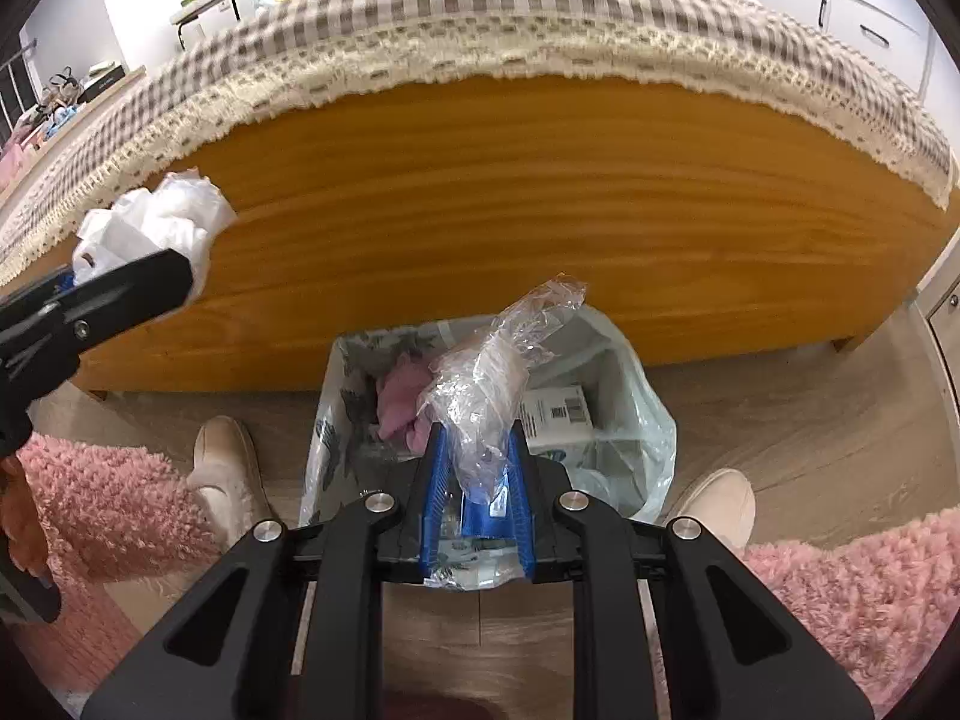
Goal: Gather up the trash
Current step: 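Carry both clear plastic bags down from the bed to the floor bin, then open the right tool over the bin while the left tool releases its bag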
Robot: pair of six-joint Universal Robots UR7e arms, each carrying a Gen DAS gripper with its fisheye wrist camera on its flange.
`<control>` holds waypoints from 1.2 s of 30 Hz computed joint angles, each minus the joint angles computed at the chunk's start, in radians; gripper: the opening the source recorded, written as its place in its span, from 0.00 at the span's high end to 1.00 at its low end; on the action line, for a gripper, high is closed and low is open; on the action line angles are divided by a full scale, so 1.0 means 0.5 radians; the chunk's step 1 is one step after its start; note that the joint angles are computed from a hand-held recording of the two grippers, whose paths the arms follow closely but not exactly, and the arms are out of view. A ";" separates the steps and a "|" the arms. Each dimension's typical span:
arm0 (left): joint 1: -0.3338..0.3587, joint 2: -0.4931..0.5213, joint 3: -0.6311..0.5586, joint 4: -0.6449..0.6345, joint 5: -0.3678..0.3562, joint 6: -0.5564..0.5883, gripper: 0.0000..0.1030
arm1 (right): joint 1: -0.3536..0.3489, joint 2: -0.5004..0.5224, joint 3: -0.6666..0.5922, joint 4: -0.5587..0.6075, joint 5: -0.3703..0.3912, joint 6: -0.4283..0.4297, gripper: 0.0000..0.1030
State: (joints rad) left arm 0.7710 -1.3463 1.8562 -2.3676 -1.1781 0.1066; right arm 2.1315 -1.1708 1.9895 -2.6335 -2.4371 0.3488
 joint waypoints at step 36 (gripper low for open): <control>0.134 0.304 -0.216 0.423 0.061 -0.242 0.66 | -0.304 0.109 -0.160 0.264 0.114 0.131 0.75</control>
State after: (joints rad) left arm 0.8382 -1.1941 1.7483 -2.1560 -1.1474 -0.0145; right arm 1.9797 -1.1162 1.9097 -2.5014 -2.3801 0.4141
